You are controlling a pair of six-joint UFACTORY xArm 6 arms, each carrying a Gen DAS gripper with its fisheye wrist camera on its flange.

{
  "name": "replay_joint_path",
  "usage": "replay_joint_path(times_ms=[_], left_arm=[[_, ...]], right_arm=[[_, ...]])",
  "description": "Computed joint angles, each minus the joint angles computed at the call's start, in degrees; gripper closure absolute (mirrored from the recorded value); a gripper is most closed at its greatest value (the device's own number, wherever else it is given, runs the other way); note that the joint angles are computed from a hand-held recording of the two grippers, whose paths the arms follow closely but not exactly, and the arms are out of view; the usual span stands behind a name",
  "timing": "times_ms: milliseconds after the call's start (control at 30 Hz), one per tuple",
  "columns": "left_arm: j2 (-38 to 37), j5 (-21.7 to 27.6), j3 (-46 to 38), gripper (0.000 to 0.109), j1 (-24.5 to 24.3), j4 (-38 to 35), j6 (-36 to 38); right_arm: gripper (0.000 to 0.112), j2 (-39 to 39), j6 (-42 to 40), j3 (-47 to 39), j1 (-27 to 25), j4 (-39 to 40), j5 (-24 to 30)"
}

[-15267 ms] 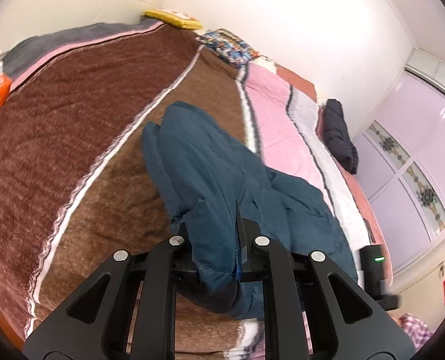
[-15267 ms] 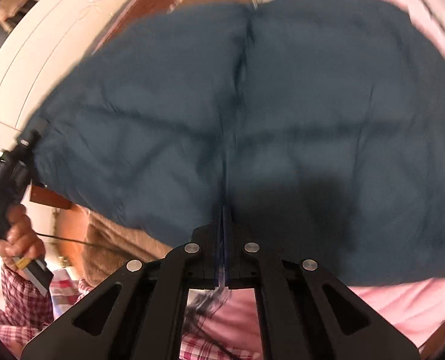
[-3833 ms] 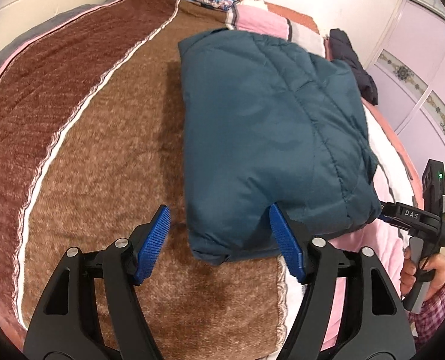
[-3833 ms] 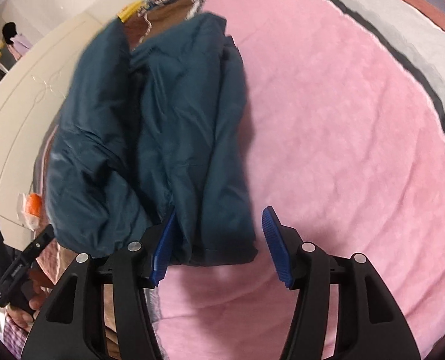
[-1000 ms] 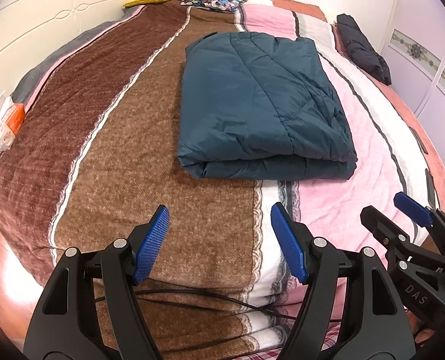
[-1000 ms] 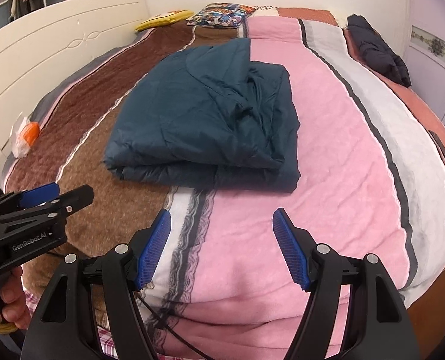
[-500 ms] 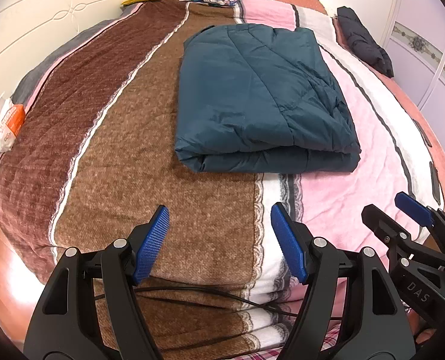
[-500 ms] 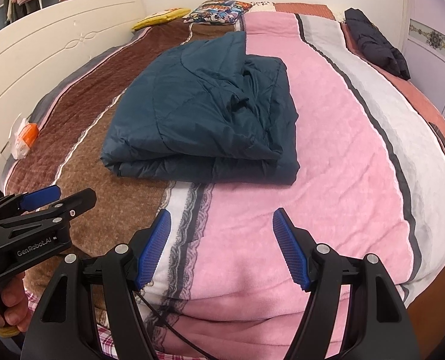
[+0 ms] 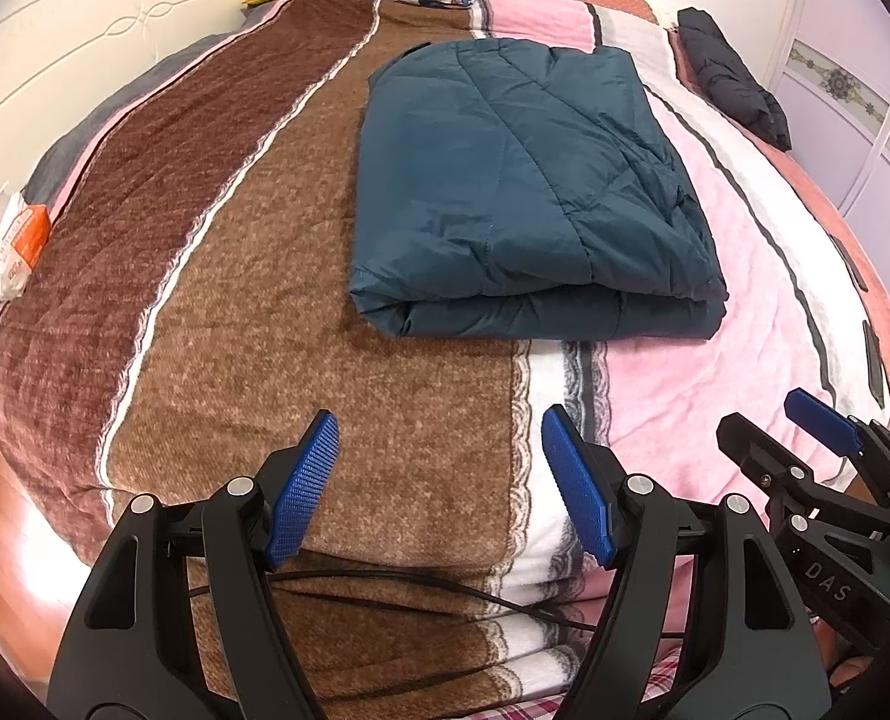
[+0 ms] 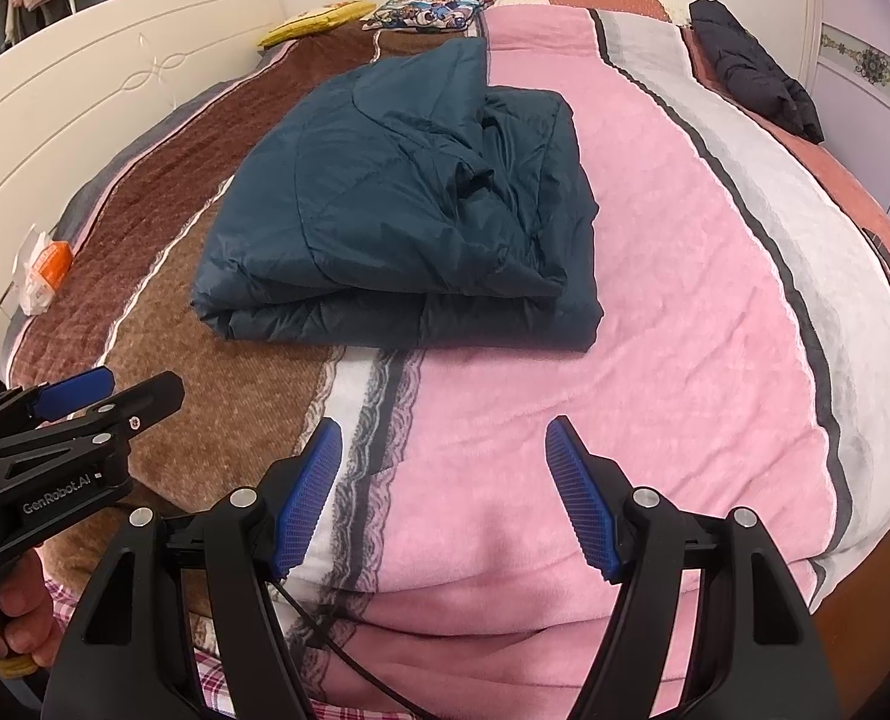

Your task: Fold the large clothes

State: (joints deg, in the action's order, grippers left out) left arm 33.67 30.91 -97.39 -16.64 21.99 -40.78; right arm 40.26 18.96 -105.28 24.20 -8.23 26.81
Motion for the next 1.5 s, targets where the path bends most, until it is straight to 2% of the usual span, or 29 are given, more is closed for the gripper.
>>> replay_joint_path(times_ms=[1500], left_arm=[[-0.80, -0.16, 0.98, 0.040, -0.07, 0.81, -0.43]], right_arm=[[0.043, 0.25, 0.10, -0.53, 0.01, -0.19, 1.67]])
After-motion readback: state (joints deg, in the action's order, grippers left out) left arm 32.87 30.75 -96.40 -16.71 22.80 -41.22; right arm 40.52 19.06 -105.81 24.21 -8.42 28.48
